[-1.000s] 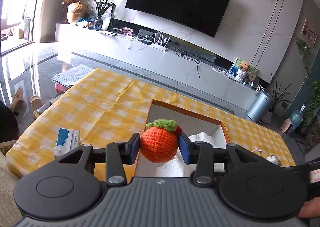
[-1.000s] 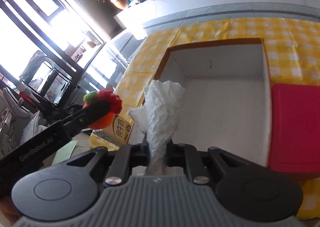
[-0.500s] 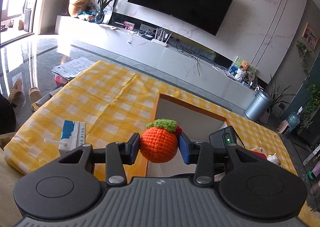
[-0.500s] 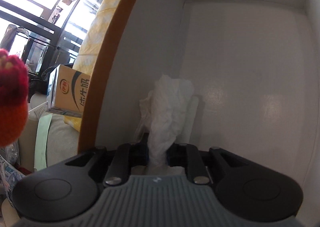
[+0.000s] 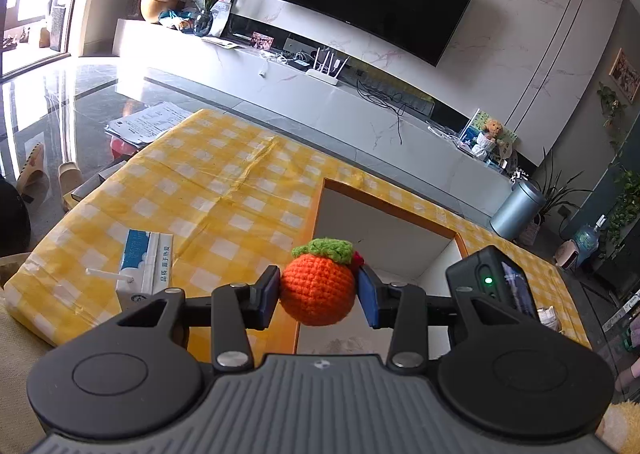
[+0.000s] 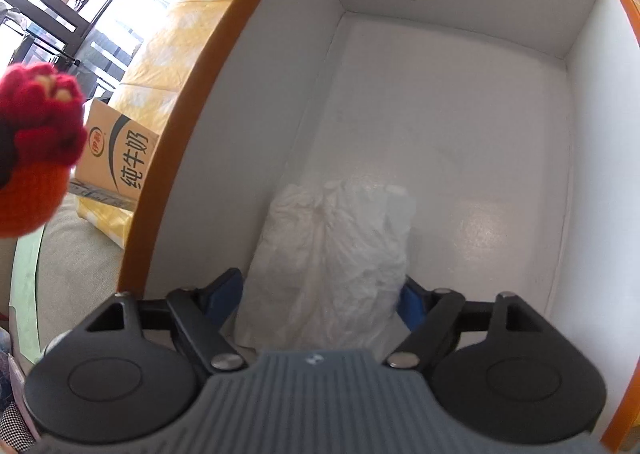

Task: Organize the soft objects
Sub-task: 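Drop the white cloth from the right tool while the left tool releases the fruit into the box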

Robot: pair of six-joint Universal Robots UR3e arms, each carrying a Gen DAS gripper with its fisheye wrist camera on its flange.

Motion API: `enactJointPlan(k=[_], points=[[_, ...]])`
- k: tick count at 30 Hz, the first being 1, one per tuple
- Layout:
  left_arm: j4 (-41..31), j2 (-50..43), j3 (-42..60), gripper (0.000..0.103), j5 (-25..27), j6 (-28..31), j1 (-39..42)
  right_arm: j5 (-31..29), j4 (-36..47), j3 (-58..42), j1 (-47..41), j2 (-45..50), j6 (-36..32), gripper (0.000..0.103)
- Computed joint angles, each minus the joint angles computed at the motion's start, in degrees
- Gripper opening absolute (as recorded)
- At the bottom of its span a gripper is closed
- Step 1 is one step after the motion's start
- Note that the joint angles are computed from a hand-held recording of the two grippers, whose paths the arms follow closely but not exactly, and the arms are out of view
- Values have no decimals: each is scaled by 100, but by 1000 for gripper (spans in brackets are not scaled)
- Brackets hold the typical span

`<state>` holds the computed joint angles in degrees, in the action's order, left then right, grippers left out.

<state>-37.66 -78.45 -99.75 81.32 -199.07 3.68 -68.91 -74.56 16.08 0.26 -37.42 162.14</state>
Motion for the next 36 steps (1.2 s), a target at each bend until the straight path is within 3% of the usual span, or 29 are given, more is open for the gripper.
enactJointPlan(k=[3,6,11,19,22,25,36], points=[[30,-70,69,47,234,-10,-160,92,-138,492,-93,-378,-190,79],[12,-154,159,48,305,-8,-294,-36,-970,1888,-282,-1309,-493,81],[-76,-443,404,48,453,3,-584,-33,-1969,3153,-649,-2344,-1033,83],[-395,-1362,1036,48,71,264,-1098,161,-3209,4612,-1568,-3555,-1793,87],[-543,-1649,1196,48,-9,315,-1236,724,-2790,4785,-2246,-3838,-2322,90],[-730,-1894,1392,48,-16,416,-1388,1082,-2578,4792,-2665,-3916,-2333,90],[-1350,-2464,1939,48,-193,312,-1625,1508,-2717,5215,-2887,-3905,-2372,90]])
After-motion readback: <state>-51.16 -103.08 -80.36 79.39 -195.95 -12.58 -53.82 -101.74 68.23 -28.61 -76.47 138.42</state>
